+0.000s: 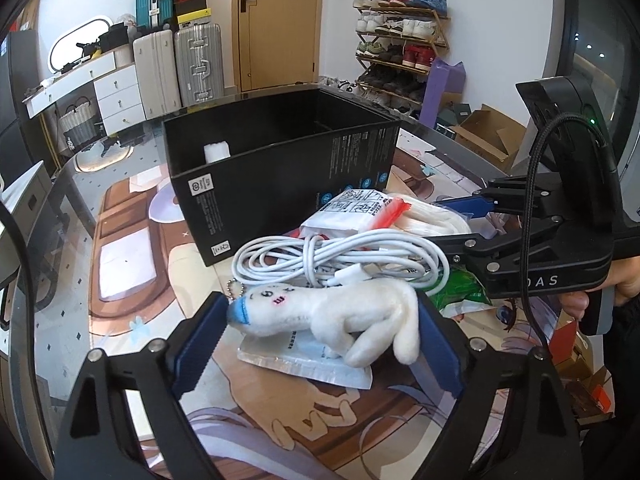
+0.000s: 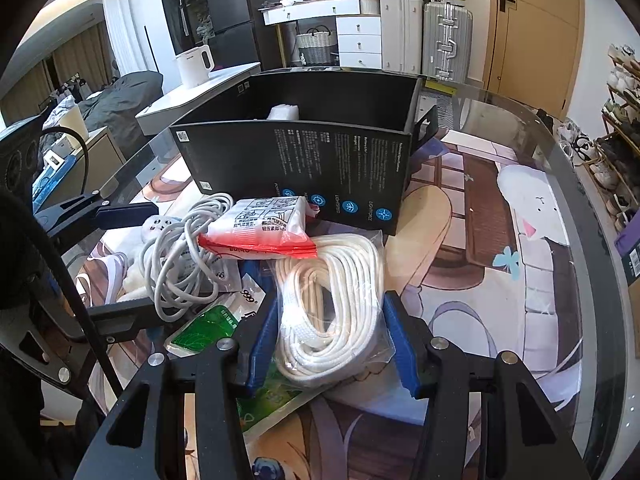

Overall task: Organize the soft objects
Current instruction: 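Grasp the white plush toy with the left tool while the right tool lifts the rope coil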

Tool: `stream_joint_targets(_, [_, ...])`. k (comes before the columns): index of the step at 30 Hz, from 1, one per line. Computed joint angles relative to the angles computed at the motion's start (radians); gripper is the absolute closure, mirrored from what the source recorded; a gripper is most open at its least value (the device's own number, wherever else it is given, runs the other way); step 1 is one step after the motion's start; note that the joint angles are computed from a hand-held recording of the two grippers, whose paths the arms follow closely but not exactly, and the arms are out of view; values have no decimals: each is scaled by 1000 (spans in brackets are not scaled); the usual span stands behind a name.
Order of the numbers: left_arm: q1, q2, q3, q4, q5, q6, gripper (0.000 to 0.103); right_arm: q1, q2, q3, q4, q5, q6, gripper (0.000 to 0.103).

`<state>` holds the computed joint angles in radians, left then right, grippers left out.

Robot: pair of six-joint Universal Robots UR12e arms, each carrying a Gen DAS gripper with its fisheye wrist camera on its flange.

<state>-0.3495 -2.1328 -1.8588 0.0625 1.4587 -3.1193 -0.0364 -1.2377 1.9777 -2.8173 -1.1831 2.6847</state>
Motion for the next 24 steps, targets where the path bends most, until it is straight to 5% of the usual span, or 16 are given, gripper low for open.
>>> stream_joint_targets(24, [-10, 50, -87, 133, 90, -43, 14, -41, -56, 35, -74, 38, 13, 60])
